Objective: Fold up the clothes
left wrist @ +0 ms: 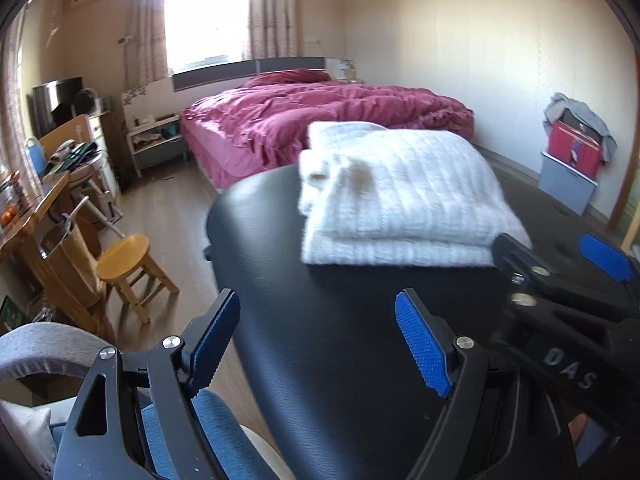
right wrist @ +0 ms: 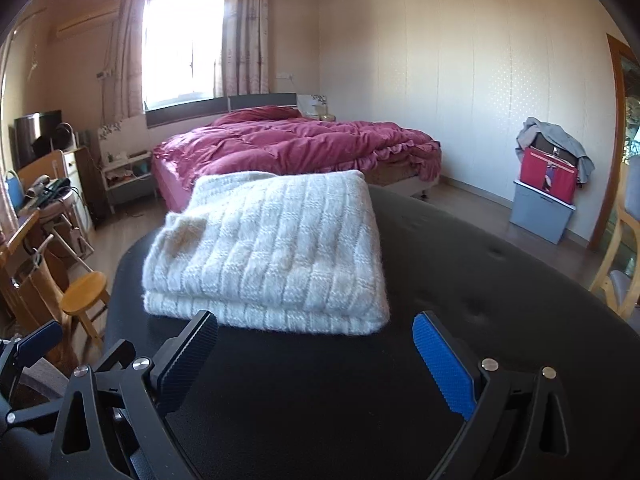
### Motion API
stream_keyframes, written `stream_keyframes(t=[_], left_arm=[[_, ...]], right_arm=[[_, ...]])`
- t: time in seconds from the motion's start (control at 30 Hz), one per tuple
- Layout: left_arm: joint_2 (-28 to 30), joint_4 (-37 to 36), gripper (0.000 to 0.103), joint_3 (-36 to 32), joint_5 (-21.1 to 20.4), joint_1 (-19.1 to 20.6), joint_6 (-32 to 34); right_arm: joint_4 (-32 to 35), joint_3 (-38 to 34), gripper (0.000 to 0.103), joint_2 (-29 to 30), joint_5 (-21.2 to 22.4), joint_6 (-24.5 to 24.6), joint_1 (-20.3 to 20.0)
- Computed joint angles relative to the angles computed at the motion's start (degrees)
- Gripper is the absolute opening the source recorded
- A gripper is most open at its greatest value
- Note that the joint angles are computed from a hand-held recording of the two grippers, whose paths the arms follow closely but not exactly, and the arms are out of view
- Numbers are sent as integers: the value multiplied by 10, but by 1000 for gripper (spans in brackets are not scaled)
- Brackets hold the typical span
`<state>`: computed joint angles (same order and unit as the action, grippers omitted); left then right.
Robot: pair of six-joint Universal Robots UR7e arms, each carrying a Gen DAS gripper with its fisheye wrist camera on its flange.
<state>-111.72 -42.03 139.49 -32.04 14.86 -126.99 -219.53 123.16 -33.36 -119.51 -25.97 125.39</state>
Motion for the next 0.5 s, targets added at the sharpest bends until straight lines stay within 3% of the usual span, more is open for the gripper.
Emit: stream_keyframes(t=[0.17, 0.5], left_arm=[[17, -58, 83, 8, 9, 8, 67], [0, -92, 83, 12, 0, 8, 81]], right_arm=[[16, -4, 101, 4, -14, -13, 7], [53, 4, 101, -9, 2, 5, 6]])
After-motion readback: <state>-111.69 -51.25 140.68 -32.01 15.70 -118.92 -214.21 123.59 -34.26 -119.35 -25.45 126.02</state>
